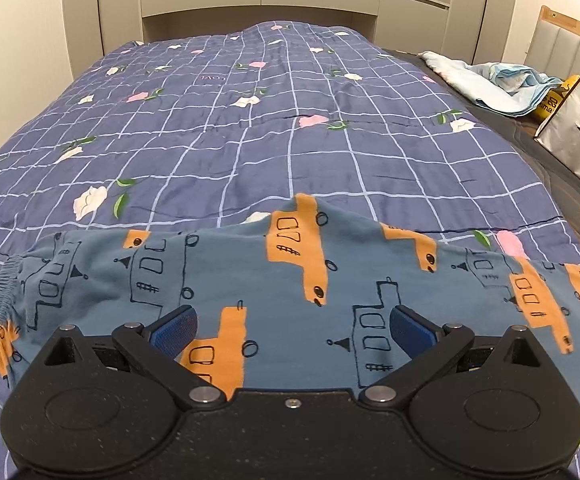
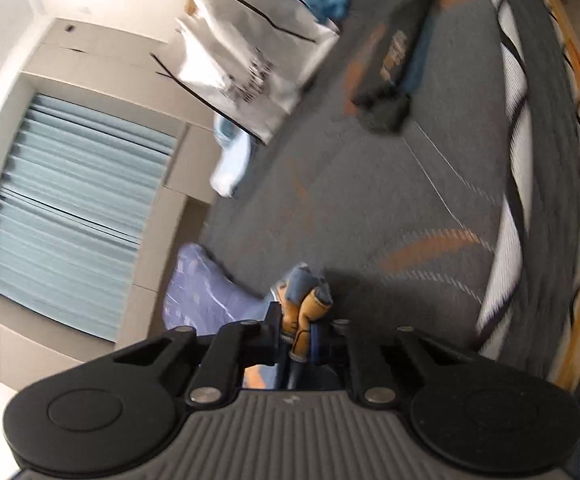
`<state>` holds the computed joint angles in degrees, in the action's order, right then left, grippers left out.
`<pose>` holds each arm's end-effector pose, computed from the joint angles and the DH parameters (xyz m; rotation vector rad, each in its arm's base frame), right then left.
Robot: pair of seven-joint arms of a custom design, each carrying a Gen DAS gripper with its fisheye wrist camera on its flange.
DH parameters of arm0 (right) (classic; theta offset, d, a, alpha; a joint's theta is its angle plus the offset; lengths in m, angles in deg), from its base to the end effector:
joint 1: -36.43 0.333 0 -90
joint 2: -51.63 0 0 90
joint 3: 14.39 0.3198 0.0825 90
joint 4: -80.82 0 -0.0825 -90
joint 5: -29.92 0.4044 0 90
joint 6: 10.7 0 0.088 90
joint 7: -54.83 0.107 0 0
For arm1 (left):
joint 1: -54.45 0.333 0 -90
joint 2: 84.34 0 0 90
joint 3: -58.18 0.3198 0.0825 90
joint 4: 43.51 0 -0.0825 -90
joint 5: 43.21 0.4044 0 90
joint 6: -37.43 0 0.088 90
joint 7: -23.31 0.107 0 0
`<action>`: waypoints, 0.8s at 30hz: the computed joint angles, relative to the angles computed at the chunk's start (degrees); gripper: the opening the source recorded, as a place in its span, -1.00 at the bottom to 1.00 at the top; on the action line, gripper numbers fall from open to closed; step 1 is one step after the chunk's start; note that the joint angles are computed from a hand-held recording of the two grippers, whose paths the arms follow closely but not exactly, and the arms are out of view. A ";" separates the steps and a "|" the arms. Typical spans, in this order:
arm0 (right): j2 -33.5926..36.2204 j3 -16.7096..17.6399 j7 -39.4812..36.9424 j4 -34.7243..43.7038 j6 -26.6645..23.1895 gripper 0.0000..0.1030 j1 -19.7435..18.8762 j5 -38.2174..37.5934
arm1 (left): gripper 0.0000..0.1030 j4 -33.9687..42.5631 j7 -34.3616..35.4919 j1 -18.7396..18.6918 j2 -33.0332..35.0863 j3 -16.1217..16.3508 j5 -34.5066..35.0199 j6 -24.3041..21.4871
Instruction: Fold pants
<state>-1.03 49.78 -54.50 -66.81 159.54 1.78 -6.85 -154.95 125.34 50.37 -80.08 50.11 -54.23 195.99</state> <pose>0.3740 0.2880 0.4395 -0.0743 1.9284 -0.3883 0.6308 -0.1251 0.5258 -1.5703 2.0553 -0.8547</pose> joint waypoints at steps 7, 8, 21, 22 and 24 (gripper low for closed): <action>0.31 -4.52 -7.09 1.64 -5.55 -0.73 3.41 -4.87 | 0.99 0.20 -1.56 -0.06 0.29 0.43 2.62 -0.93; 1.00 -5.42 -7.49 1.42 -5.95 -0.73 4.45 -5.19 | 0.99 0.43 -2.66 -0.21 0.52 0.62 4.17 -1.57; 15.67 -10.35 -21.49 10.28 -22.42 -0.71 13.43 -13.12 | 0.99 0.23 5.12 0.65 -0.92 -0.77 -7.26 -2.19; 17.21 -10.10 -24.63 12.52 -24.67 -0.71 13.50 -14.63 | 0.99 0.44 6.61 0.71 -1.03 -0.91 -9.48 -2.37; 20.66 -8.91 -30.89 17.29 -28.49 -0.71 13.14 -18.46 | 0.99 1.14 10.38 0.89 -1.15 -1.22 -15.02 -3.05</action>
